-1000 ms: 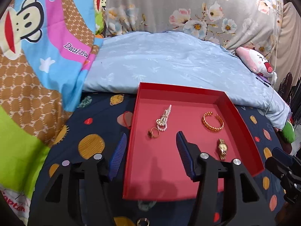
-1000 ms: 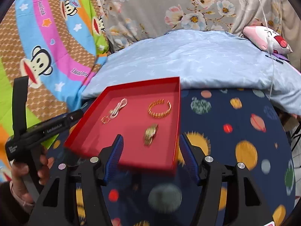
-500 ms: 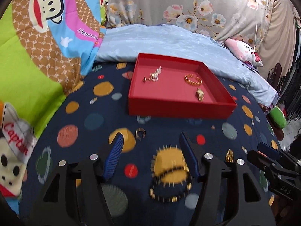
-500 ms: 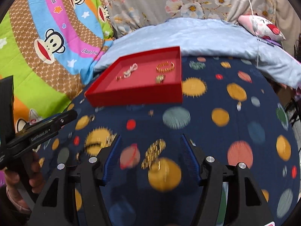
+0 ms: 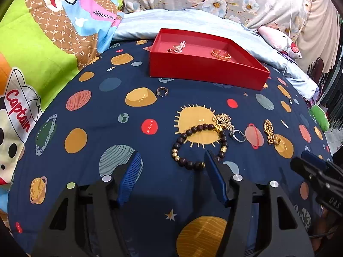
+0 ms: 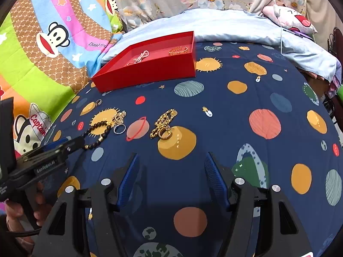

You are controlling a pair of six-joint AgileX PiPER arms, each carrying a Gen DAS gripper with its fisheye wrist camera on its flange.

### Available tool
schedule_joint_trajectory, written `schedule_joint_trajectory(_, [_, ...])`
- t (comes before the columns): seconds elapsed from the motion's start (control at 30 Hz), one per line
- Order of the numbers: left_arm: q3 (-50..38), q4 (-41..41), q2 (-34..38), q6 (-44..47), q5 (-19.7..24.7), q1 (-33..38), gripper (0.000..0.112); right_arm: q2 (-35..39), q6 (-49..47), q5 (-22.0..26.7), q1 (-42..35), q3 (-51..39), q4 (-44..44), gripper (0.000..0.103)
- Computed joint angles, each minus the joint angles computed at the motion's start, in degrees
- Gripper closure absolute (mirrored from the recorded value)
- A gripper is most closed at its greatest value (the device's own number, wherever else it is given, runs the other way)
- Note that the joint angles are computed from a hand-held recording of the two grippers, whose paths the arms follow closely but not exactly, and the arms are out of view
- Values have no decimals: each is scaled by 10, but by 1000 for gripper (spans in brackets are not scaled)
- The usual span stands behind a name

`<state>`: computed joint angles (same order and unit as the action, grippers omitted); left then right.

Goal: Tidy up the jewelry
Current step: 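Reach the left tool to the dark bead bracelet and grasp it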

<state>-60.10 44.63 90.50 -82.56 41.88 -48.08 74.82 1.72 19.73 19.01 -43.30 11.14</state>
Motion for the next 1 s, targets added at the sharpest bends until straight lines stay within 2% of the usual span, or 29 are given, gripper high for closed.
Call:
schedule_joint_trajectory(0.07, [-10,-6,9,11,1,7,54,0,-2,-1,1,-1,2,41])
schedule_joint_trajectory(0.23, [-35,-23,33,43,1,25,64,4,10,-2,4,-5,-11,41])
schedule_joint_trajectory(0.3, [-41,-24,38,50,2,26,78,9,22,0,6,-10,-21,41])
schedule_joint_trajectory(0.37, [-43,-24,41,52,2,27,81,16,30,1,7,-16,-28,41])
schedule_joint_trajectory(0.43, [-42,-25,40,54,-3,30,93,26,28,2,8,-26,-24,41])
schedule_joint_trajectory(0.47, [-40,-28,39,57,-9,32,103,29,26,3,7,-30,-23,41])
schedule_joint_trajectory(0.7, [-20,-19,20,45,-28,31,105,68,9,16,10,-75,-2,43])
schedule_joint_trajectory(1.0, [26,7,-30,3,-19,21,105,80,2,17,38,-105,5,46])
